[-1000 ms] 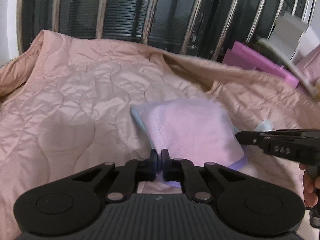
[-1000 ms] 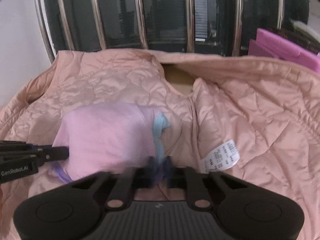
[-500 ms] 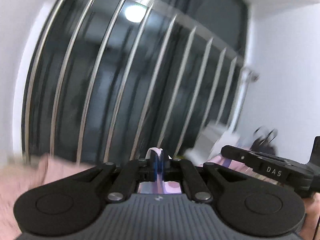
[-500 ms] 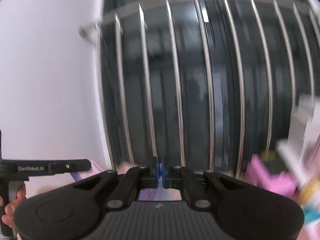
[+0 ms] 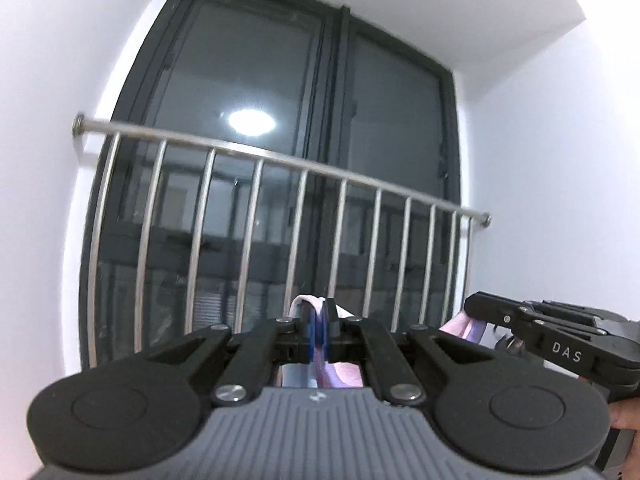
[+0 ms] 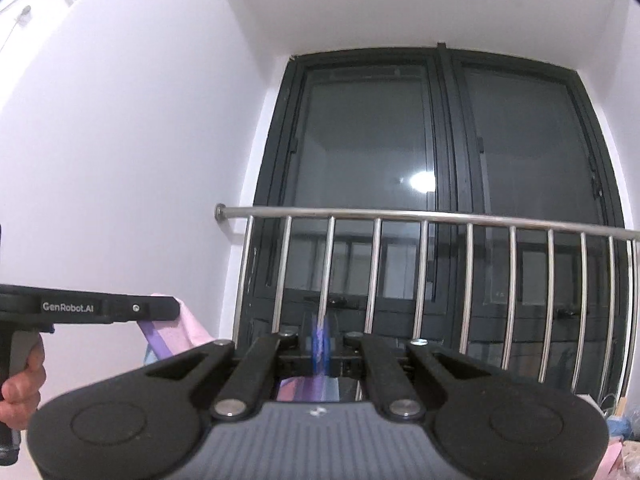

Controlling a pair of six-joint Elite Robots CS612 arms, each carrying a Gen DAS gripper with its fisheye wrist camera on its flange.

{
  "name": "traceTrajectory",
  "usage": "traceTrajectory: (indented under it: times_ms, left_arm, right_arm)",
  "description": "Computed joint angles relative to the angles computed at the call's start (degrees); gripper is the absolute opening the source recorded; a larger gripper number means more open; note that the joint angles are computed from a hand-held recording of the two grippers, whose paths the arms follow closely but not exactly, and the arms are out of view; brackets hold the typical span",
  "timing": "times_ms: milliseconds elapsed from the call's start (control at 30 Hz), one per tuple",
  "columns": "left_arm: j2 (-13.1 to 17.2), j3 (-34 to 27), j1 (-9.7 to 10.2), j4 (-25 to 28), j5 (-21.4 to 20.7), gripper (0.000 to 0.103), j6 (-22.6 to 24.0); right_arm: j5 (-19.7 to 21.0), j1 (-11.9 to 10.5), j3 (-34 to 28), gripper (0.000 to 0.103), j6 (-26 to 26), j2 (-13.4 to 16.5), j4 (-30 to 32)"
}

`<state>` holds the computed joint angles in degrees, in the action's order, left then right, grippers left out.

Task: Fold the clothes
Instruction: 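Lower the held garment onto the pink jacket with both grippers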

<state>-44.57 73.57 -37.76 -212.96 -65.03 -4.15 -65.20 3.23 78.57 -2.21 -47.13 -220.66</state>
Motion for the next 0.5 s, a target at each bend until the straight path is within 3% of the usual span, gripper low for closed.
traceTrajectory:
  times_ms: [100, 200, 233, 267, 300, 333, 367, 400, 433, 500]
  left_arm:
    - [2.5, -2.0, 1.86, 4.9, 1.0, 0.003, -3.4]
    - [7.2, -6.3, 3.6, 13.3, 3.8, 0.006, -7.2]
    - [9.3, -8.4, 4.03, 16.6, 5.6, 0.019, -8.3]
    - [11.5, -10.6, 4.46, 20.2, 7.3, 0.049, -9.6]
    - [13.2, -11.8, 4.71, 22.5, 8.4, 0.061, -10.6]
    - [14.6, -11.9, 4.86, 24.9, 9.0, 0.065, -11.6]
    - [15.2, -11.2, 4.88, 26.8, 8.8, 0.065, -11.7]
    - [15.6, -9.7, 4.91, 27.3, 7.4, 0.065, -10.1]
    - [16.0, -7.9, 5.03, 25.9, 4.9, 0.068, -7.9]
    - [16.4, -5.3, 5.32, 25.4, 1.2, 0.077, -8.3]
  right_arm:
    - [-2.6, 1.1, -2.7, 0.002, -2.1, 1.9, 5.3]
    - [-6.2, 2.7, -9.4, 0.003, -4.2, 6.8, 14.9]
    - [-7.9, 3.3, -12.4, 0.003, -4.6, 9.0, 18.3]
    - [-10.0, 3.9, -15.7, 0.004, -4.8, 11.5, 22.1]
    - [-12.0, 4.5, -19.4, 0.004, -4.8, 14.1, 26.0]
    - [-14.2, 5.1, -22.8, 0.013, -5.7, 16.7, 30.9]
    - [-16.8, 5.7, -26.3, 0.04, -7.1, 19.3, 36.8]
    - [-19.5, 6.3, -30.5, 0.046, -8.2, 22.2, 42.8]
    - [-20.5, 6.6, -32.4, 0.046, -9.9, 23.9, 47.2]
    - [-19.6, 6.6, -31.1, 0.046, -13.8, 24.6, 50.7]
